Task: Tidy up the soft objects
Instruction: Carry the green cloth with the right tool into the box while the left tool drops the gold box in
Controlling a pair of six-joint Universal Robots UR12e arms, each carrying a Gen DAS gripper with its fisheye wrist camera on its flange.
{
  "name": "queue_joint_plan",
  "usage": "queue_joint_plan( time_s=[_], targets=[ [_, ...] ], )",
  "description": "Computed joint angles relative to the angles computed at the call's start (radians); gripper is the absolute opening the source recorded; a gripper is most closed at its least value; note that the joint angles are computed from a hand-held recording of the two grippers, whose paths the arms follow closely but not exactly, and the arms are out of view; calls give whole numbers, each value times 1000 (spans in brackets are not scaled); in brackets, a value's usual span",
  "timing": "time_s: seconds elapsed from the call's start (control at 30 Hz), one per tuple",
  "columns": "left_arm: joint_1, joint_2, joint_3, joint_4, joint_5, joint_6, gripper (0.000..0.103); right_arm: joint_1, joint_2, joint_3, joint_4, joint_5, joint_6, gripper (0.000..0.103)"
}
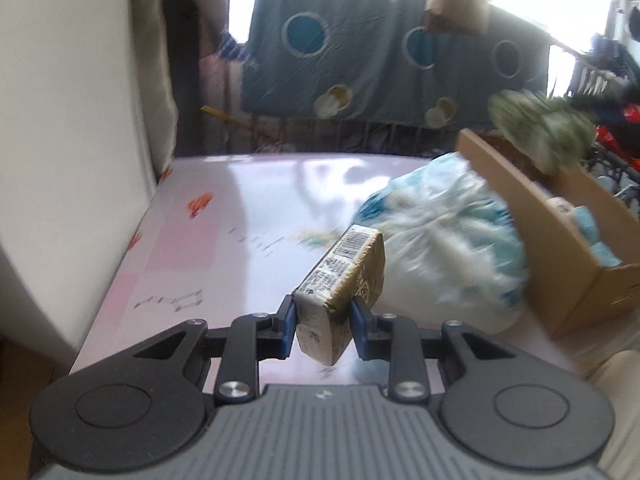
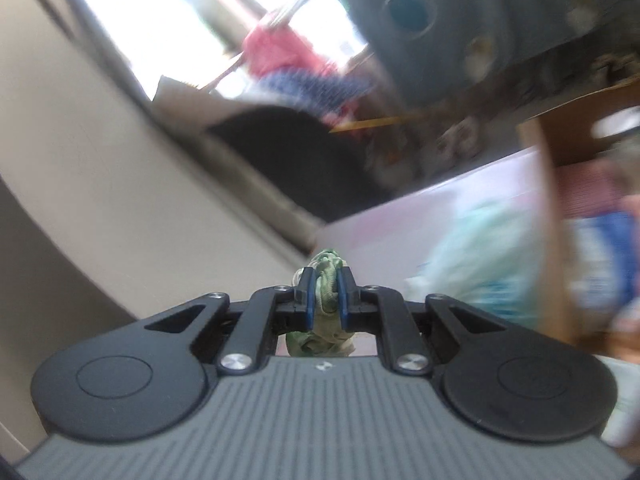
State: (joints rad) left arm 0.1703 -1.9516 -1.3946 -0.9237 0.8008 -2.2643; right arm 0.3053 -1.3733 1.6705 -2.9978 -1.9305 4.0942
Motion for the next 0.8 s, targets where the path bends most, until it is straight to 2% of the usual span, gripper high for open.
queue_joint_plan(
  time_s=[0.17, 0.27, 0.33, 0.43, 0.53, 0.63, 0.8],
  targets=[
    [-17, 30, 4, -69, -67, 52, 29, 55, -134, 160, 10, -229, 102, 10],
    [-37, 46, 15, -135, -114, 99, 29, 78, -191, 239, 20, -321, 176, 10],
    [-58, 51, 36, -220, -143, 154, 29, 81, -209, 280, 24, -349, 222, 10],
    [-105, 49, 101, -430, -145, 273, 30, 75, -229, 326, 32, -361, 279, 10],
    [-173, 32, 181, -642, -82, 397, 30, 65, -234, 345, 41, -375, 293, 10],
    [-255, 3, 248, -763, 27, 495, 30, 58, -262, 367, 57, -390, 291, 10],
    [-386, -49, 311, -813, 249, 524, 30, 63, -309, 404, 100, -418, 310, 10]
  ],
)
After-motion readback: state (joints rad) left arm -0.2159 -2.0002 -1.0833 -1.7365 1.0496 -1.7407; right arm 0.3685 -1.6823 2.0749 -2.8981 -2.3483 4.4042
